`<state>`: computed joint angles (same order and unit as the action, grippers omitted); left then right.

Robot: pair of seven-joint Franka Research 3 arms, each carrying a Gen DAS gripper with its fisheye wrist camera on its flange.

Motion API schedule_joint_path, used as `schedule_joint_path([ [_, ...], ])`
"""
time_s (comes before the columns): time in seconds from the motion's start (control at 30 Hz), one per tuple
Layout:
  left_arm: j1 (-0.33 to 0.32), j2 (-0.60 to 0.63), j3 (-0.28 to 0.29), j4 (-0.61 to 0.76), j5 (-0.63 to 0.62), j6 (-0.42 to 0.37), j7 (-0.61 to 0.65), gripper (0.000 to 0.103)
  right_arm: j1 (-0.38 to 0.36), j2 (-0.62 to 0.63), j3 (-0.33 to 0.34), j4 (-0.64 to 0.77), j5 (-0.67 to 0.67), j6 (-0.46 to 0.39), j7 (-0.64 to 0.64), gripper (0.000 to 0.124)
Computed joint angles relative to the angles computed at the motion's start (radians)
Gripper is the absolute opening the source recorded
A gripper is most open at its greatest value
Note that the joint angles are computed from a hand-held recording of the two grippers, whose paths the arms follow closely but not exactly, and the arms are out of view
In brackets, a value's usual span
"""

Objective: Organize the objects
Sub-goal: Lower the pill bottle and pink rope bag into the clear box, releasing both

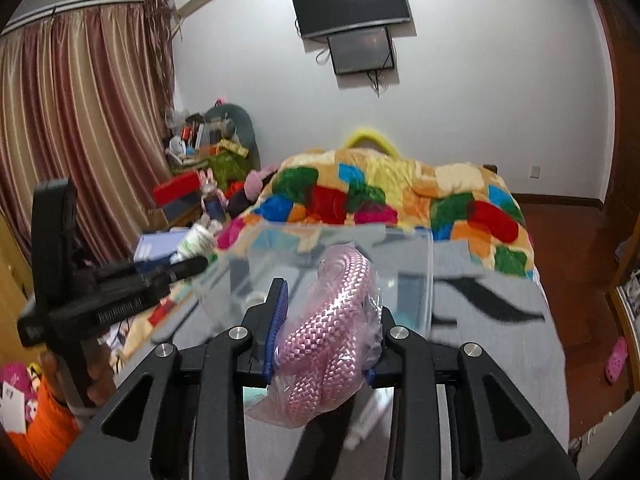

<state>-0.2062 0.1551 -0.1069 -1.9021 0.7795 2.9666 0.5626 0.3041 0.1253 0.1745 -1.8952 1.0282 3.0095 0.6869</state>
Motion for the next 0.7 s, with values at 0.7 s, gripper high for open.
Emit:
schedule_joint_path([
  [0.7, -0.043, 0.233, -0.023, 0.258, -0.304, -0.216, 0.365, 0.048, 0.054, 0.250, -0.129, 0.230, -0.660, -0.115, 0.600, 0.050],
])
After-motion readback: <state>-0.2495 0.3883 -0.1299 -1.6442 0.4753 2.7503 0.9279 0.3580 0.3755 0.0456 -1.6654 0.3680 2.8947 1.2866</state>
